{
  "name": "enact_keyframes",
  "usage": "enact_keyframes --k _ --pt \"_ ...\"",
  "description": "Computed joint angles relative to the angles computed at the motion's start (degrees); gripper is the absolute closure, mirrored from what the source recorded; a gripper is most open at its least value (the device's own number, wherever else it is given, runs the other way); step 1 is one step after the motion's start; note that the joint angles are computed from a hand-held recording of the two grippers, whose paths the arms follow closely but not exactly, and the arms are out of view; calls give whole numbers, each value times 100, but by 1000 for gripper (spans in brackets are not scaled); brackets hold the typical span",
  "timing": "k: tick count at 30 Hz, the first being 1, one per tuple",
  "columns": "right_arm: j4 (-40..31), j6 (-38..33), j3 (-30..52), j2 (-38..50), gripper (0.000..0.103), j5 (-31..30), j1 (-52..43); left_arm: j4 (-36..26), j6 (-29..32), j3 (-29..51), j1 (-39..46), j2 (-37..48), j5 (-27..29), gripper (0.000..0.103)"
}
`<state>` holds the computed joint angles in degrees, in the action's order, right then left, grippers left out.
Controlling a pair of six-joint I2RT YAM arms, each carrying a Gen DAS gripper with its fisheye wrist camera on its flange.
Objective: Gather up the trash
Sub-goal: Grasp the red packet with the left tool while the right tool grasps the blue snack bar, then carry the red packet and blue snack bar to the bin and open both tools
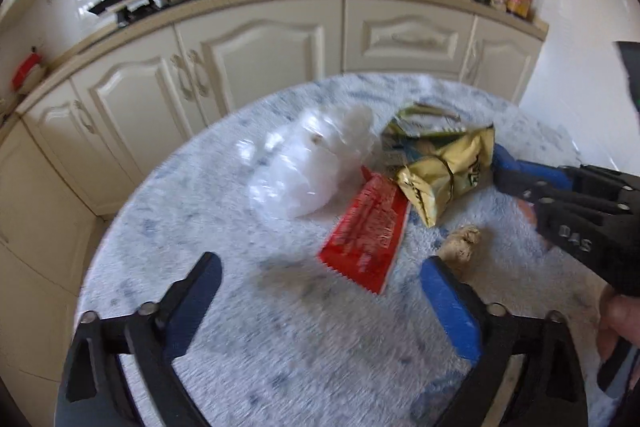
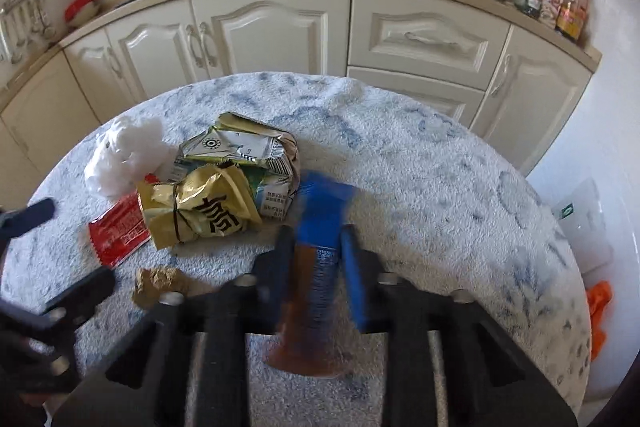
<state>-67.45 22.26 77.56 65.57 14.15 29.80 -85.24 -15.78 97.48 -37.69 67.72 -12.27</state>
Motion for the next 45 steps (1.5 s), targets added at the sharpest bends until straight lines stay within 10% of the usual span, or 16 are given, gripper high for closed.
enact_keyframes --k 6,10,17,32,45 --pt "-80 -221 -226 -428 84 -266 -285 546 407 71 400 546 362 25" --pt "-95 -287 -317 -615 84 -449 -380 858 585 -64 255 552 550 69" --pt "-346 -280 -440 -1040 84 -610 -536 1040 484 -520 493 -19 1213 98" --pt "-1301 109 -429 -1987 84 -510 -169 921 -207 -957 -257 -456 591 82" --pt "-1868 1084 -216 -2340 84 132 1078 662 -1314 -1115 -1600 -1004 -185 99"
